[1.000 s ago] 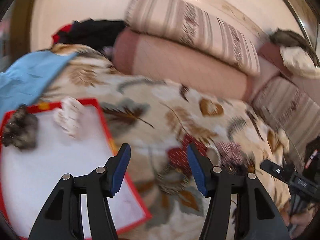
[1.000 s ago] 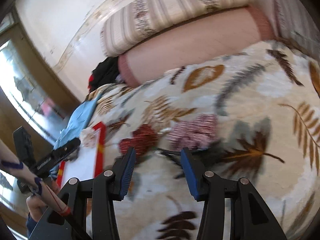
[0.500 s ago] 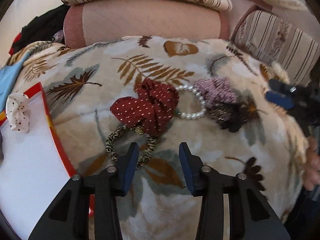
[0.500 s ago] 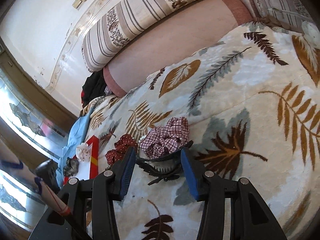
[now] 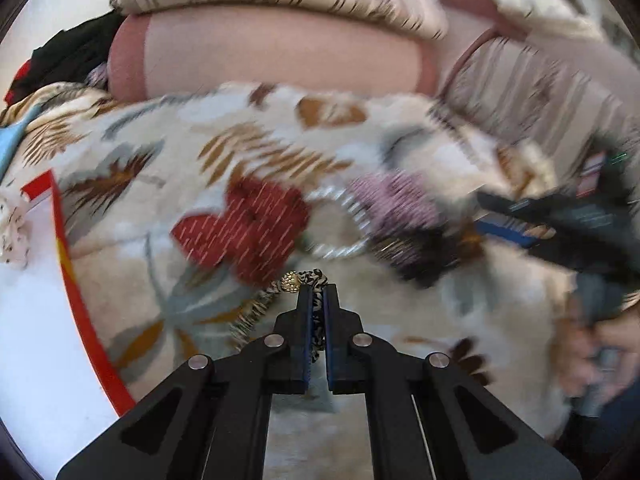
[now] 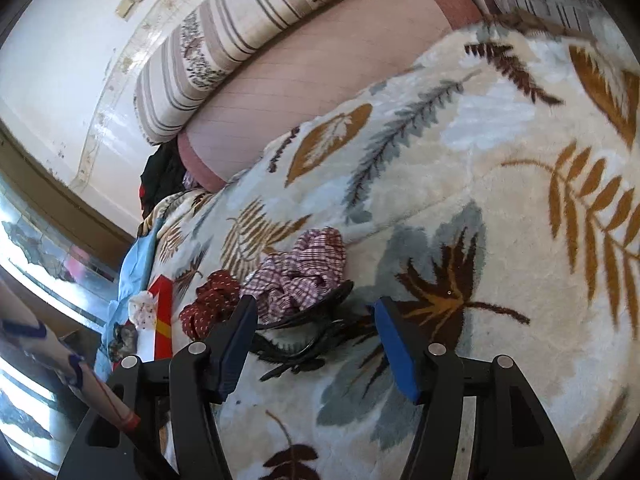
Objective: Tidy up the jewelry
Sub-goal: 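Grasp the leopard hair tie with the left gripper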
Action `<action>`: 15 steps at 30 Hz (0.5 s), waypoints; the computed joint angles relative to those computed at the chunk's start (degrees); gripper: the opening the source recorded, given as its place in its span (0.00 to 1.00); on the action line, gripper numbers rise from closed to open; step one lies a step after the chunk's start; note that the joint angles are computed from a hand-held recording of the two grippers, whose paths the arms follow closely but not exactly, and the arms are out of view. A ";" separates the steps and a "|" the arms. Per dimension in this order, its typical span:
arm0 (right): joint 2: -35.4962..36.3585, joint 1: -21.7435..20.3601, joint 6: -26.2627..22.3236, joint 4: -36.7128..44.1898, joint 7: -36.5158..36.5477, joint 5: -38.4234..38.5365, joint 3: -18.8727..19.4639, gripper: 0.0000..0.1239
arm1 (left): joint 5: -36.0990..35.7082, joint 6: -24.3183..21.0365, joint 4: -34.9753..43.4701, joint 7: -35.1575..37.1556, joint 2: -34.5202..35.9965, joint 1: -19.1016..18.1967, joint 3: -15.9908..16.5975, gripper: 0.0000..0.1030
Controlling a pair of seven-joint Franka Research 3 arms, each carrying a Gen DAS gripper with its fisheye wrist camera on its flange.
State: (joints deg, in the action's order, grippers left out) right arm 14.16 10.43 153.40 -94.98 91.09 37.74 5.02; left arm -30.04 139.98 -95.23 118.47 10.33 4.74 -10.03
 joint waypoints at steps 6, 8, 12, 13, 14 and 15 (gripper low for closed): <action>2.93 -2.76 -4.77 2.77 -4.91 10.42 2.82 0.53 | -5.57 2.86 -0.29 2.80 -1.04 0.79 0.16 0.04; 2.71 -4.29 -10.04 3.53 -10.28 16.72 4.70 0.53 | -5.57 3.31 0.29 1.75 -0.67 0.95 0.47 0.05; 2.65 -5.60 -22.85 5.45 -21.10 27.27 6.00 0.53 | -5.72 4.02 1.48 0.78 0.20 1.72 0.66 0.05; 2.80 -5.54 -24.73 5.95 -22.56 28.74 5.72 0.53 | -5.81 3.89 1.80 0.39 0.41 1.95 0.64 0.05; 2.35 -5.07 -24.29 5.82 -23.70 29.41 5.14 0.53 | -5.97 3.74 1.97 0.29 0.51 2.19 0.57 0.05; 1.72 -4.52 -22.89 5.18 -24.58 29.59 4.47 0.53 | -5.96 3.79 2.00 0.11 0.58 2.31 0.50 0.05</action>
State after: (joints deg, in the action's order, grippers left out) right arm 15.88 5.91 130.51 -89.80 66.52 67.33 9.50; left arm -36.01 143.77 -93.23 118.58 10.92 7.05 -9.53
